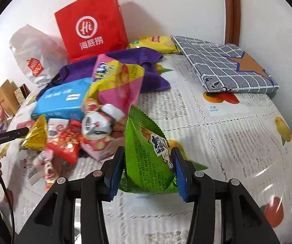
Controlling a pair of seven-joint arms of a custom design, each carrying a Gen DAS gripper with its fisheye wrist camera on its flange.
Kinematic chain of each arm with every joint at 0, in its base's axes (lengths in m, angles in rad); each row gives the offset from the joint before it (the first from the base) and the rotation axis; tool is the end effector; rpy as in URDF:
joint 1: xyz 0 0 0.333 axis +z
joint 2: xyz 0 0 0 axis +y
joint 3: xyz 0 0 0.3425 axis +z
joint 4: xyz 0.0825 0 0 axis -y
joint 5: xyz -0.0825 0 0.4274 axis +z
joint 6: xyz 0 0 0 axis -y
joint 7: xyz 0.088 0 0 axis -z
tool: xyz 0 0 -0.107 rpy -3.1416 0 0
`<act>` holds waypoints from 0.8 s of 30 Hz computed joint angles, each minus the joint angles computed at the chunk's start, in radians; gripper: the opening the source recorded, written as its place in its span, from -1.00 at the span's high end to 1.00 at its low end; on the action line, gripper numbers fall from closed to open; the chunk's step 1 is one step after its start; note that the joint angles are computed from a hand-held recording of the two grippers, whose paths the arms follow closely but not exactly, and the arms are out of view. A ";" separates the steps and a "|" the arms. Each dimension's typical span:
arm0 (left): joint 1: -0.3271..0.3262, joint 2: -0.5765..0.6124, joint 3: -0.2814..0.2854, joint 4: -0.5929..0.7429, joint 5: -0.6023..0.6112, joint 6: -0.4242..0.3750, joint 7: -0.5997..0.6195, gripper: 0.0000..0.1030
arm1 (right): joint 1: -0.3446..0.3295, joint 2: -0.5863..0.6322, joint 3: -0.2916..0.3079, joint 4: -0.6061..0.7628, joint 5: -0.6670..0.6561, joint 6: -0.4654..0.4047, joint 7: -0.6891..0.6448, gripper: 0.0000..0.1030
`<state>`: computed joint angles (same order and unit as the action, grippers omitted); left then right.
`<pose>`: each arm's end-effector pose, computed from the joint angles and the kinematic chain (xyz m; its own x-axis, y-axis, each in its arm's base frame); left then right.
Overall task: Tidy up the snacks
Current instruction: 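Carry the pink candy and green chip bag onto the purple towel with both tools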
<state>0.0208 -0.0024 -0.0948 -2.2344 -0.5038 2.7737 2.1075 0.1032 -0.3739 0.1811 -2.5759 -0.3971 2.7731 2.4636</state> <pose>0.5968 -0.0231 0.4278 -0.2192 -0.9694 0.1104 -0.8200 0.1217 -0.5593 0.4519 0.1514 0.4472 -0.2285 -0.9661 -0.1199 -0.7789 0.2554 -0.5729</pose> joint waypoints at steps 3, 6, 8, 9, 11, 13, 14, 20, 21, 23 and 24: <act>-0.006 -0.043 0.004 -0.029 -0.061 -0.004 0.065 0.15 | 0.023 -0.023 -0.001 0.003 0.021 -0.017 -0.008 0.11; -0.023 -0.096 0.016 -0.061 -0.094 -0.010 0.089 0.15 | 0.036 -0.041 0.007 0.014 0.032 -0.045 -0.018 0.12; -0.036 -0.130 0.030 -0.076 -0.117 -0.030 0.095 0.14 | 0.045 -0.055 0.018 0.031 0.029 -0.071 -0.026 0.12; -0.044 -0.149 0.038 -0.083 -0.132 -0.048 0.100 0.14 | 0.047 -0.060 0.020 0.036 0.028 -0.074 -0.027 0.12; -0.061 -0.171 0.053 -0.086 -0.159 -0.071 0.127 0.14 | 0.056 -0.070 0.027 0.054 0.027 -0.087 -0.033 0.12; -0.076 -0.202 0.062 -0.098 -0.176 -0.082 0.156 0.14 | 0.056 -0.070 0.035 0.074 0.017 -0.102 -0.034 0.12; -0.083 -0.217 0.065 -0.103 -0.177 -0.087 0.163 0.14 | 0.054 -0.071 0.043 0.087 0.009 -0.110 -0.029 0.12; -0.116 -0.271 0.089 -0.092 -0.197 -0.143 0.203 0.14 | 0.066 -0.045 0.051 0.168 -0.015 -0.133 -0.030 0.12; -0.119 -0.278 0.091 -0.090 -0.201 -0.143 0.205 0.14 | 0.067 -0.037 0.050 0.183 -0.019 -0.132 -0.029 0.12; -0.125 -0.284 0.095 -0.076 -0.203 -0.150 0.202 0.14 | 0.072 -0.019 0.045 0.212 -0.020 -0.135 -0.033 0.12; -0.126 -0.285 0.095 -0.067 -0.202 -0.156 0.197 0.14 | 0.075 -0.009 0.043 0.228 -0.021 -0.139 -0.034 0.12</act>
